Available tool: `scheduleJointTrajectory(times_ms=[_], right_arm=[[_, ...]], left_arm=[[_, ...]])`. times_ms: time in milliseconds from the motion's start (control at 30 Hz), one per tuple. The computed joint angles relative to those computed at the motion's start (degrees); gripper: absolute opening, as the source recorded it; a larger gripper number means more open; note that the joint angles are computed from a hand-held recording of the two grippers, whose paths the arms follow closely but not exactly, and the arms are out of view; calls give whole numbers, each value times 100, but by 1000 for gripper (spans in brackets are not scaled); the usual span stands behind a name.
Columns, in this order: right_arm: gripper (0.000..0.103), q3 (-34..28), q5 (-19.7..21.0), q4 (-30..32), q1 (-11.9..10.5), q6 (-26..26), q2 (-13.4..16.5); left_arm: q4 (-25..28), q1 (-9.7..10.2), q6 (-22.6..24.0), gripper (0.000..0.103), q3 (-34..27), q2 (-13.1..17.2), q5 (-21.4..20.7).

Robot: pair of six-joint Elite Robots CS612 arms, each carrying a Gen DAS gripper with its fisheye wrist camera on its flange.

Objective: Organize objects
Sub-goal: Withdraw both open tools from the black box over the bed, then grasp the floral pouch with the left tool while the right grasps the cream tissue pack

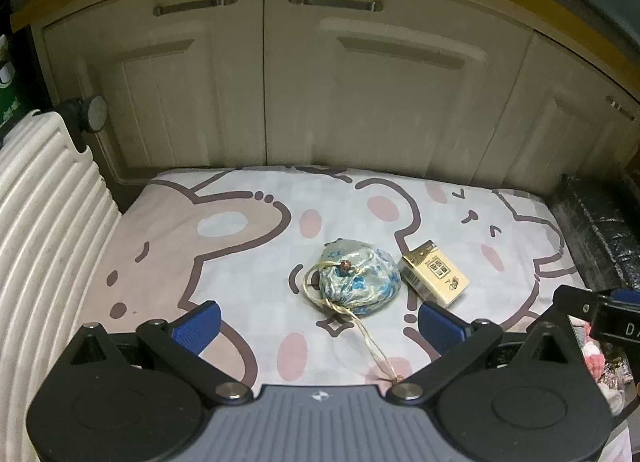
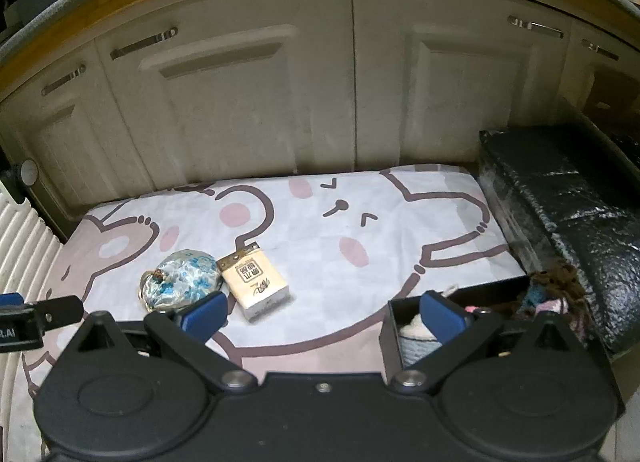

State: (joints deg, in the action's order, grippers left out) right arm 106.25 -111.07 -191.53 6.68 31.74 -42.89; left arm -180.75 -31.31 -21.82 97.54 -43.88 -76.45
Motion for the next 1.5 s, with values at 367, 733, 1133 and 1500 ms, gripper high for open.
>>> scheduleJointTrajectory(times_ms=[367, 733, 1133, 1500], right_arm=[[103, -362, -60, 31, -20, -104, 291], [96, -798, 160, 148, -104, -392, 631], [90, -1173, 806, 238, -212, -702, 1002], [85, -1397, 875, 360, -215, -784, 1216]], left_arm=[[417, 72, -45, 103, -326, 234, -404], [833, 179, -175, 79, -705, 514, -1026], [1385, 230, -145, 38, -1087, 818, -1413], [1829, 382, 413, 0, -1075, 792, -1590]])
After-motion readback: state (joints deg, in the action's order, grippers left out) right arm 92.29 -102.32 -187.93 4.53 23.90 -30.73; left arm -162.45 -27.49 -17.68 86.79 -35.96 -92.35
